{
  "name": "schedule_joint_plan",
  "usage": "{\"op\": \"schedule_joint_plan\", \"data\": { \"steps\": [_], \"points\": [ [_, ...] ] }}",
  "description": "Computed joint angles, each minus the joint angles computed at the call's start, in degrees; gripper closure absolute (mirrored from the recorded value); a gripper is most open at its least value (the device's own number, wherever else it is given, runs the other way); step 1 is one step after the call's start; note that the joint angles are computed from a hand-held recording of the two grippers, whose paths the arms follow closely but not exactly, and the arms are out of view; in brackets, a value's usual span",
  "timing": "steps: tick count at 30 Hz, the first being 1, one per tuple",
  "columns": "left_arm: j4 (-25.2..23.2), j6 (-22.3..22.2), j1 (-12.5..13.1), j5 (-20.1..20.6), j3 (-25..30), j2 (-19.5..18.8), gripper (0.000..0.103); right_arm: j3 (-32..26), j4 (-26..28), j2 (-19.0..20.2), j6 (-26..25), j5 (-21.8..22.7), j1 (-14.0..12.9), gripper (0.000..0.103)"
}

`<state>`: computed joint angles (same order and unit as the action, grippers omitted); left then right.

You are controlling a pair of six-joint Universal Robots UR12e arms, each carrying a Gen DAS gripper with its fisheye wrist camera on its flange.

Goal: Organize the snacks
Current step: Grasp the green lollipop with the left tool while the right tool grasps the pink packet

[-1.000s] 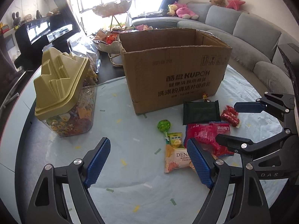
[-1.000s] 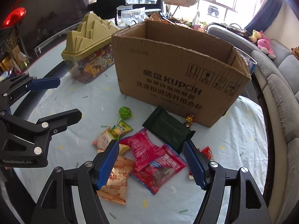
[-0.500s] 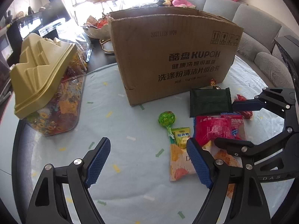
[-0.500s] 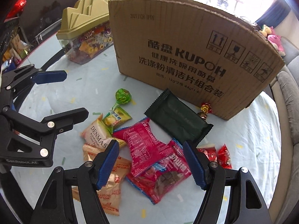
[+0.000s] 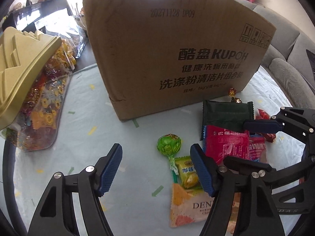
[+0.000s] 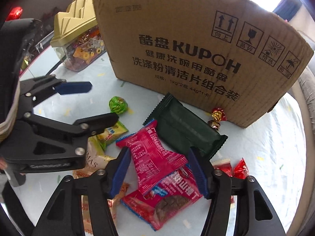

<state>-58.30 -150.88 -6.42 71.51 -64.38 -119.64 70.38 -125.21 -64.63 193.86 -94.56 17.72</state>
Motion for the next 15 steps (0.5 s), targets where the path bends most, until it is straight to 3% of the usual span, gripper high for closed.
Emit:
{"op": "schedule_joint_plan", "data": {
  "steps": [6, 11, 15],
  "points": [
    [-2.24, -0.67, -0.32, -0.41, 2.39, -1.59, 0.052, 0.21, -1.63, 0.02, -0.28, 0.92, -0.38, 0.046],
    [-3.85, -1.00, -0.21, -0.33, 3.73, -2.47, 0.077, 0.07, -2.14, 0.23, -0.40, 0.74, -0.36, 0.051],
    [-4.03, -0.68, 0.17, -0.55, 4.29, -2.82, 0.077, -0.32, -2.71, 0.70, -0.20, 0.02, -0.02, 0.055]
  ]
}}
